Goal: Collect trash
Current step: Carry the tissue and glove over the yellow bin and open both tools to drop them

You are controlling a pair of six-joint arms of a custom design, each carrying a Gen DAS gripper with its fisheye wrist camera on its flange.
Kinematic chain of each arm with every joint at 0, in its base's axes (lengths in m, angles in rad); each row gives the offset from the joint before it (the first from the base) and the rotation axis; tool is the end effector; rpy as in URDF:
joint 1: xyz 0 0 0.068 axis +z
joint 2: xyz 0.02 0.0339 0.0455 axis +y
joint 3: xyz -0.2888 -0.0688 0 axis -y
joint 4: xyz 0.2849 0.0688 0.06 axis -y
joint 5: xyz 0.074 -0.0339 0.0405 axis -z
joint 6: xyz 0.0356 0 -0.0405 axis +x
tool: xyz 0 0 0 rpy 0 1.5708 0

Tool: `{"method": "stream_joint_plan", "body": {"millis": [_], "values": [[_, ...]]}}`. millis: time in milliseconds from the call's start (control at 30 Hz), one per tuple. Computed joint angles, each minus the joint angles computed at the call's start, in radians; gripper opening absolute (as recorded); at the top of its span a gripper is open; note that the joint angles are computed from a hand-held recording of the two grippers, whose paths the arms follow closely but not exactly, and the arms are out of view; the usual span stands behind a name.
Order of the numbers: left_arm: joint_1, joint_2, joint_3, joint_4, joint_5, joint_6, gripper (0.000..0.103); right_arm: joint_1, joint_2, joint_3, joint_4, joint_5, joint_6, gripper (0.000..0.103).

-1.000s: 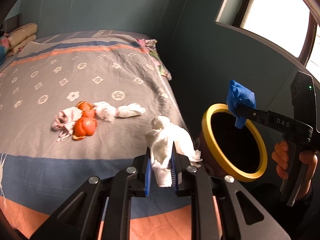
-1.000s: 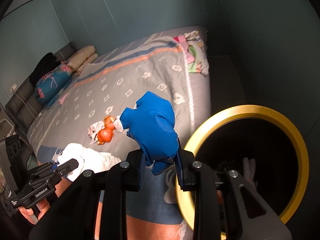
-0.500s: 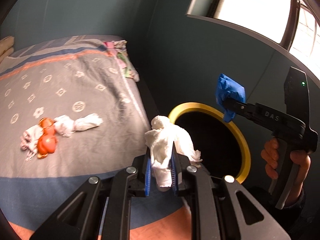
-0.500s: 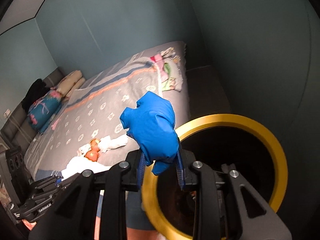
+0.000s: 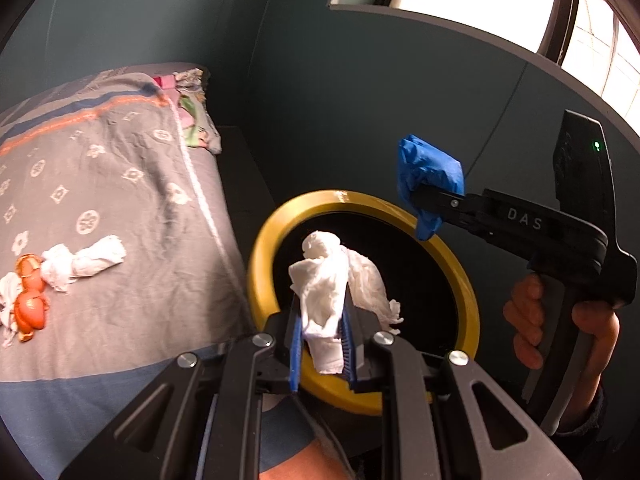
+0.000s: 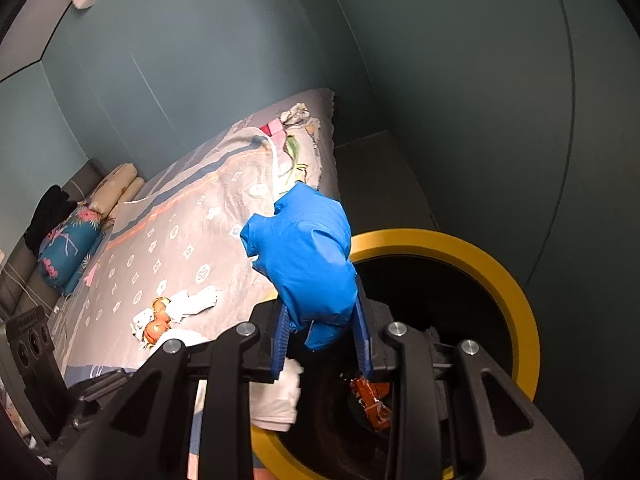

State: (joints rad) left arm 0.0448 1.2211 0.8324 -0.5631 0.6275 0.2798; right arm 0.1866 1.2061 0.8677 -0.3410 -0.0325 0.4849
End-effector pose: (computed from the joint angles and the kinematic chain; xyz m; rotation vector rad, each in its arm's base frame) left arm 0.2678 -0.0089 0.2486 0.5211 2.3206 -0.6353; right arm 0.2856 0.0551 0.2765 0.3213 2.2574 0.3939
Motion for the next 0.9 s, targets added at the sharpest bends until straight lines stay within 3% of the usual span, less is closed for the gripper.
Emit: {"method": "stream_joint_plan", "body": {"millis": [433, 500, 700, 833, 900], "values": [[-0.133, 0.083, -0.03, 0.123, -0.033, -0.129, 0.015, -0.05, 0.035, -0.007, -0.006, -0.005, 0.025, 0.033], [-0.142, 0.083, -0.035, 0.127, -0.031, -0.139, 0.015, -0.043, 0.038, -0.005, -0.011, 0.015, 0.026, 0.039], [-0.131, 0.067, -0.05, 0.14, -0.035, -0.146, 0.038, -0.039, 0.009, -0.029, 0.006, 0.05, 0.064, 0.054], [-0.095, 0.047, -0.058, 0.138, -0.029, -0.151, 0.065, -0.034, -0.002, -0.04, 0.011, 0.076, 0.081, 0.061], [-0.073, 0.034, -0.064, 0.151, -0.041, -0.155, 0.073, -0.022, -0.016, -0.051, 0.023, 0.111, 0.087, 0.066]]}}
